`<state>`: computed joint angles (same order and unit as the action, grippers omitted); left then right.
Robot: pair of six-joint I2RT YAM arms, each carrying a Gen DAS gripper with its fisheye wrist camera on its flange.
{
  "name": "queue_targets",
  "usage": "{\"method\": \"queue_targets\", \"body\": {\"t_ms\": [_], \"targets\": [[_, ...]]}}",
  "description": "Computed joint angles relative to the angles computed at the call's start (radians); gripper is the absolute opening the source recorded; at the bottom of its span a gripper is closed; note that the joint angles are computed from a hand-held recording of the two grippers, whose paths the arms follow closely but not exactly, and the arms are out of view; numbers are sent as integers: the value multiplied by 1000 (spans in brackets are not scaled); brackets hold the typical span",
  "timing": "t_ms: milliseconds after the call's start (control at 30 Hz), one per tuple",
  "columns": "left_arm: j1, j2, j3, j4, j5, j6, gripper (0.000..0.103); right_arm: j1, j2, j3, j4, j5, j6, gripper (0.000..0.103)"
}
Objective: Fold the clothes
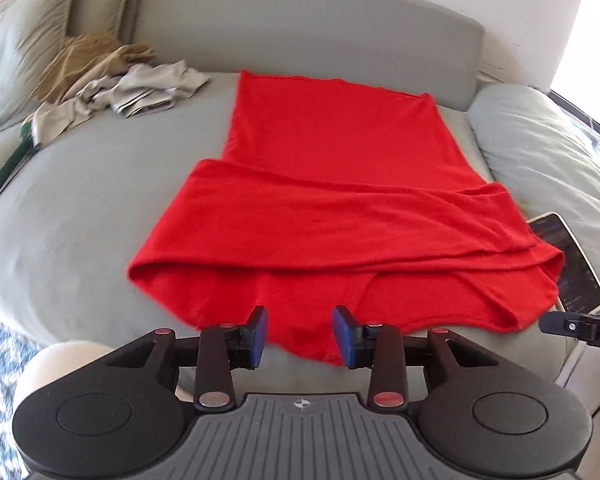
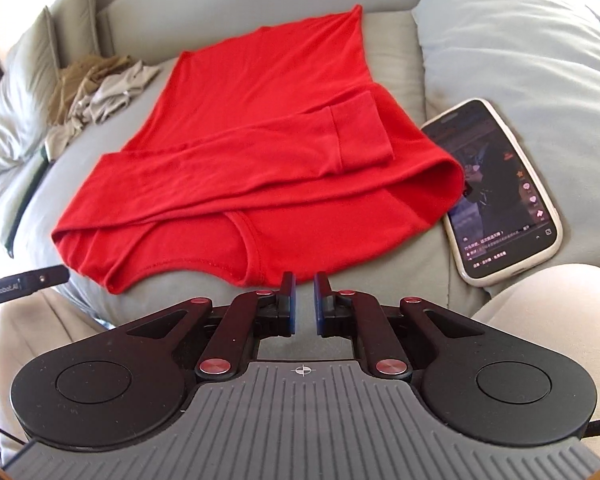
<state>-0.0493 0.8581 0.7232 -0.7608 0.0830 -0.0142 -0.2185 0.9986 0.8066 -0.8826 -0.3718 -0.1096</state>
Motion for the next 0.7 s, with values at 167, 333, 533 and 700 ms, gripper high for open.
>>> {"method": "queue_targets", "body": {"t_ms": [167, 333, 533, 700], "targets": [[-213, 113, -18, 124, -105, -51, 35, 116, 34, 7, 80, 53, 21, 12], [-284, 126, -59, 109, -119, -73, 35, 190, 46, -56, 183, 116, 41, 12], [-262, 162, -9, 40, -82, -69, 35, 188, 55, -68, 163, 114, 35, 11], [-241, 153, 42, -83, -17, -3, 37, 156, 59, -1, 10, 81, 7, 13]]}}
